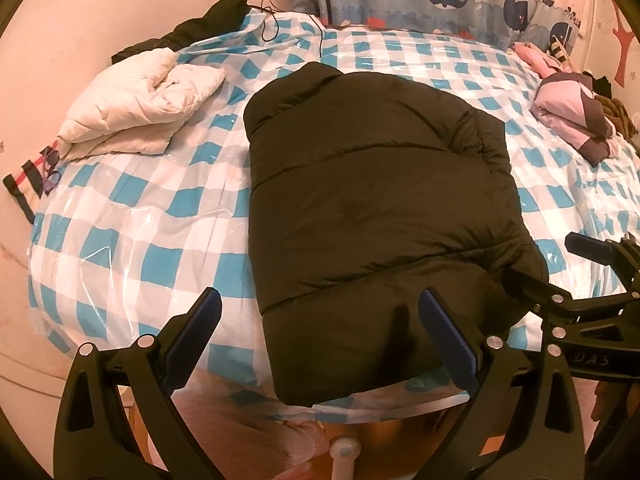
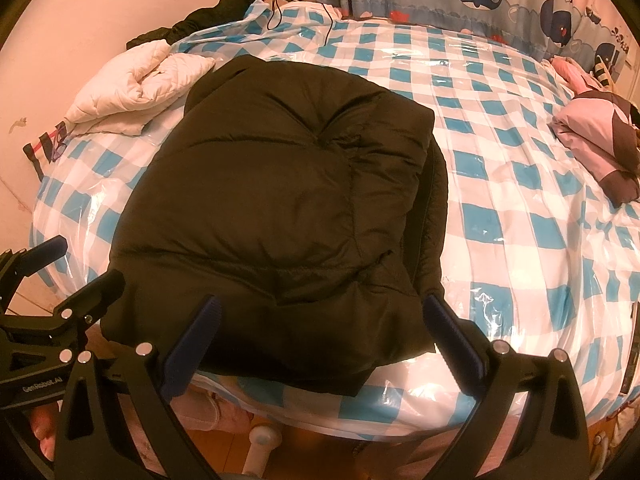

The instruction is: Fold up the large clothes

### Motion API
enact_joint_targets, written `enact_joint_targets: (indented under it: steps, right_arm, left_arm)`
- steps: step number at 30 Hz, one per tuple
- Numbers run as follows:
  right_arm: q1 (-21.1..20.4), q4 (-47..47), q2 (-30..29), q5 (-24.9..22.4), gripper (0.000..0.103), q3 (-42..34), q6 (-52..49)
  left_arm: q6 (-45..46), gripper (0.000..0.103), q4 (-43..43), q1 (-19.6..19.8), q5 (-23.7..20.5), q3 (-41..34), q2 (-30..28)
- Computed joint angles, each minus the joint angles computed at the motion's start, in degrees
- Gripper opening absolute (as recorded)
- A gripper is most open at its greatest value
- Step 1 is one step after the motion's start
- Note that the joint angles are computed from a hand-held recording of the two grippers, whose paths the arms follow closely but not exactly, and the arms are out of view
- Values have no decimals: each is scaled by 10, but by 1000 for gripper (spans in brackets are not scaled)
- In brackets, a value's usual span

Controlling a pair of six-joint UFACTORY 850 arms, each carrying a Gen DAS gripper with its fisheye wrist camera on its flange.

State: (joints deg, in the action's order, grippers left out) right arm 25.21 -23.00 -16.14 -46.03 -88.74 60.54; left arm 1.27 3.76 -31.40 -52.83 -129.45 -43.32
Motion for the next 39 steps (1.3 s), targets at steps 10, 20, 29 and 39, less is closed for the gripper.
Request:
enact_joint_targets:
  steps: [10,20,29,39]
  right_arm:
    - [0,0,0,-1,97,1,0]
    - [0,0,0,-1,97,0,-1]
    - [1,-1,-3,-3,97,-4,0]
    - [2,0,-8,-7,97,-11,0]
  left_arm:
    - [-3,95,4,-2,2,5,2]
    - [-2,95,2,-3,4,10,4]
    - [0,95,1,-2,2,6,2]
    - [1,95,-13,-1,5,17,8]
